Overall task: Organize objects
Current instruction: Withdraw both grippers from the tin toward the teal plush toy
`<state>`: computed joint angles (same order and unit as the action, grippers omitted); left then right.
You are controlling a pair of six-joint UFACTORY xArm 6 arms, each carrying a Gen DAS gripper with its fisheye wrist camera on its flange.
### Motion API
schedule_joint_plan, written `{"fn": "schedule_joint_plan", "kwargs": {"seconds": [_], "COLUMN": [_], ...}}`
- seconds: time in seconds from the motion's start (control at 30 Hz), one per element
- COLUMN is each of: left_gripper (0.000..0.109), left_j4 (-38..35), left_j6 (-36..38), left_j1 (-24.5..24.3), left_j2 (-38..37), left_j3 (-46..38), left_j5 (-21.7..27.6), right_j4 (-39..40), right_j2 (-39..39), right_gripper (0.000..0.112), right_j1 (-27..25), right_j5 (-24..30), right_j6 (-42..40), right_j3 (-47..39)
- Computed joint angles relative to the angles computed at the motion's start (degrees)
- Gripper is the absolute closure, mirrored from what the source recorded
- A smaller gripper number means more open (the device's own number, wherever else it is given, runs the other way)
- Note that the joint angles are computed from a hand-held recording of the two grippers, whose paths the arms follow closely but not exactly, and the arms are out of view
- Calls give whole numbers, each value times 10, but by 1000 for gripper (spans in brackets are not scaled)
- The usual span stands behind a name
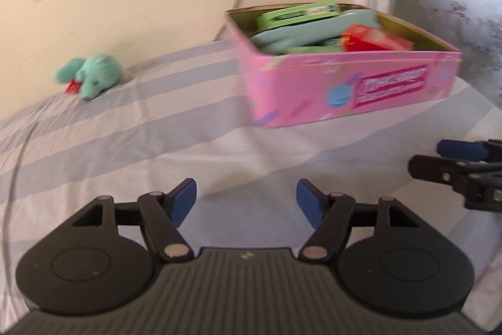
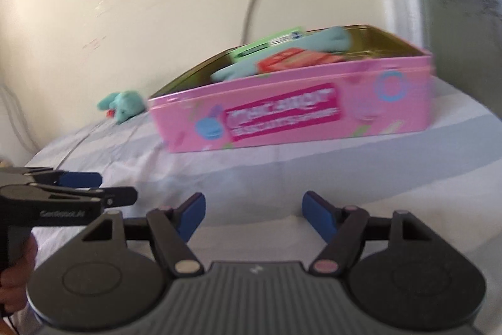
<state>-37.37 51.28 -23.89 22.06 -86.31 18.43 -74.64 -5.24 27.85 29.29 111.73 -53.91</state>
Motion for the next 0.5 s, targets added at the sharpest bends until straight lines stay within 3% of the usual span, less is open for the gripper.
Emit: {"fn": "schedule_joint_plan", "kwargs": {"seconds": [0.17,0.5], "left_gripper": [36,33], "left_j4": [22,99], "left_j6": [-25,-120], "left_j1": [34,100], "left_j2": [24,81], "left_j3": [-27,-104], "left_j5": [0,2], "right_j4": [41,195], "right_j2": [81,290], "right_gripper": [41,40], "right_j1": [12,42], "right_j5": [-29,-53], "right_j6": [-78,-330], "right_j3": [-85,-334]}}
